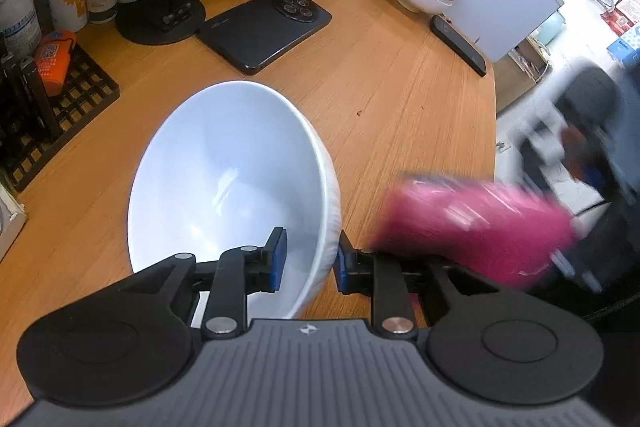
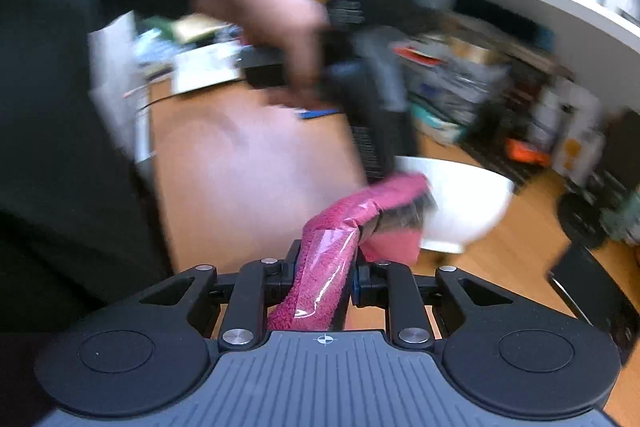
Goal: Clean bowl
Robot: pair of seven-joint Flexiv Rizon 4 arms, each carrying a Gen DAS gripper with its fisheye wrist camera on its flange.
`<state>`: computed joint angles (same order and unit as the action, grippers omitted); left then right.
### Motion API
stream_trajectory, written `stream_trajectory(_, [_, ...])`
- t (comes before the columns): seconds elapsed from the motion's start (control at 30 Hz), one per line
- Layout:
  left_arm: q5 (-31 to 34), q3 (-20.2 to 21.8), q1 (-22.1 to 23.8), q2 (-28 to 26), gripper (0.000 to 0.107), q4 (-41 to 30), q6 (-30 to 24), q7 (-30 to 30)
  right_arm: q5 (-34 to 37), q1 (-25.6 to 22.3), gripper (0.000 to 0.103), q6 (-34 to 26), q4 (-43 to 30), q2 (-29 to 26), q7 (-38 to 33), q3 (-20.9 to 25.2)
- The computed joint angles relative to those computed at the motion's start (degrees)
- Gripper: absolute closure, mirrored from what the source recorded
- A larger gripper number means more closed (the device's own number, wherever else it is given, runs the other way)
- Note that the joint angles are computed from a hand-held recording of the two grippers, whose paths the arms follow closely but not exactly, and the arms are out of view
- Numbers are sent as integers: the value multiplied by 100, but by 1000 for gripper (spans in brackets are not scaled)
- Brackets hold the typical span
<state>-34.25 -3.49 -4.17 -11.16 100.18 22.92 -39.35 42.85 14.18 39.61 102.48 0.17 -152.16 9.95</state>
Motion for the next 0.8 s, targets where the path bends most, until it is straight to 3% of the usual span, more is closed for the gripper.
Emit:
stream_trajectory(0.1, [89,15,1,19,81,-14,-69,-5,-499,117,81,1183,-205,-647,901,20])
stream_trajectory(0.23, [128,26,5,13,76,0,-114,-29,-1294,210,81,1987,-448,-1261,2107,19])
stream_trajectory(0.3, [105,28,10,8,75,15,-115,-41,-1372,97,80,1861,-620,-1468,2179,127])
stream_trajectory(0.43, [76,25,22,-5,73,22,-119,-22,-342,-621,80,635,-644,-1084,577,758])
stream_trajectory(0.53, [70,10,16,-22,73,5,-88,35,147,-843,80,-618,-448,-490,-375,663])
stream_trajectory(0.63, [106,-30,-55,-47,67,-2,219,150,-20,-676,81,-643,-141,-214,21,472])
stream_trajectory(0.73, [386,-56,-215,3,43,146,936,403,-272,-485,81,-45,90,-293,1387,203])
stream_trajectory(0.8, [631,-68,-342,124,38,457,1623,810,-267,-412,81,324,152,-385,1931,94])
